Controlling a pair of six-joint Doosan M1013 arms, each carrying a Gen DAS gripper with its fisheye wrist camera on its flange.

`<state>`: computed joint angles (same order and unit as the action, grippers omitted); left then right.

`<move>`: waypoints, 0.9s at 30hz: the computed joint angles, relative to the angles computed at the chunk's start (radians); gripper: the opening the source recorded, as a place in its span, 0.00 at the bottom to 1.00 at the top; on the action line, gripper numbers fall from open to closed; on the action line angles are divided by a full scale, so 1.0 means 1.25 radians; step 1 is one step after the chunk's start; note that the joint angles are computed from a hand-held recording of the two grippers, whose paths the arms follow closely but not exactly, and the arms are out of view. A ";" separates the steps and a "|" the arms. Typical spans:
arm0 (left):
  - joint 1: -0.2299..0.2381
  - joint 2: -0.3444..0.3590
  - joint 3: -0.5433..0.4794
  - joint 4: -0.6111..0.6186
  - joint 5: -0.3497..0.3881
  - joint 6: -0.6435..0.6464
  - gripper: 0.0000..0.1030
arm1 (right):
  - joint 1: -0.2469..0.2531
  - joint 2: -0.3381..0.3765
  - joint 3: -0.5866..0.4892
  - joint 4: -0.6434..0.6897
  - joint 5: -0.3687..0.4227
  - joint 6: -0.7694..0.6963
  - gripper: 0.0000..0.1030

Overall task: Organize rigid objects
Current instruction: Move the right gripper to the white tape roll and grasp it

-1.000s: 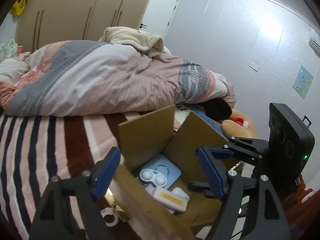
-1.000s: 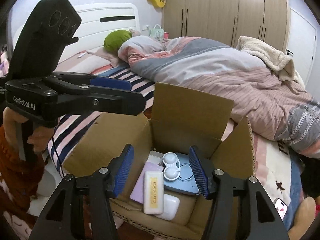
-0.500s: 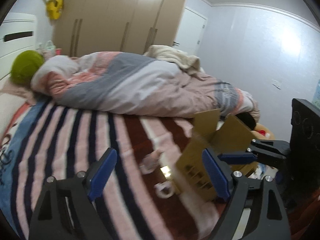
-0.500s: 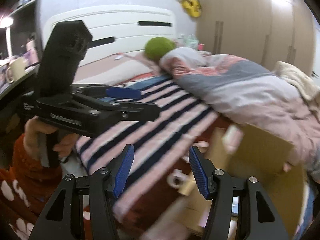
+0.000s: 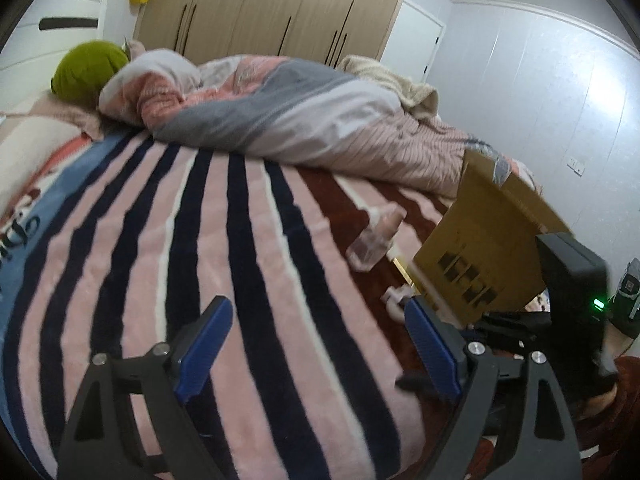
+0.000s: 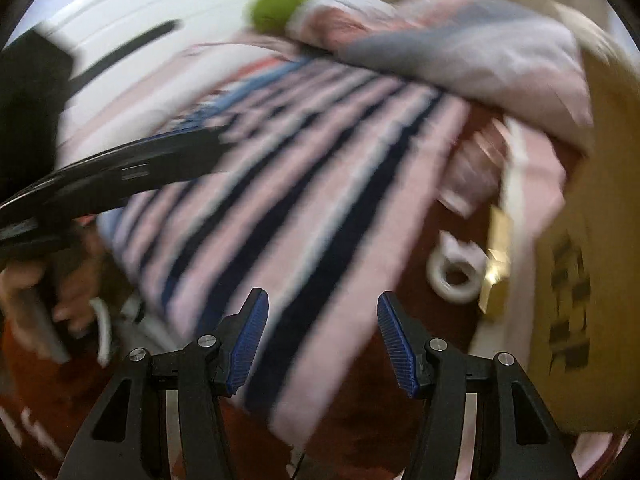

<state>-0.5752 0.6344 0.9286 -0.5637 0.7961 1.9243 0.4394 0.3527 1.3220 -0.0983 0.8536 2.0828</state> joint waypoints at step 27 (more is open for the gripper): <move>0.010 0.050 -0.066 -0.077 0.075 0.016 0.83 | 0.011 0.025 0.003 -0.239 -0.049 0.097 0.36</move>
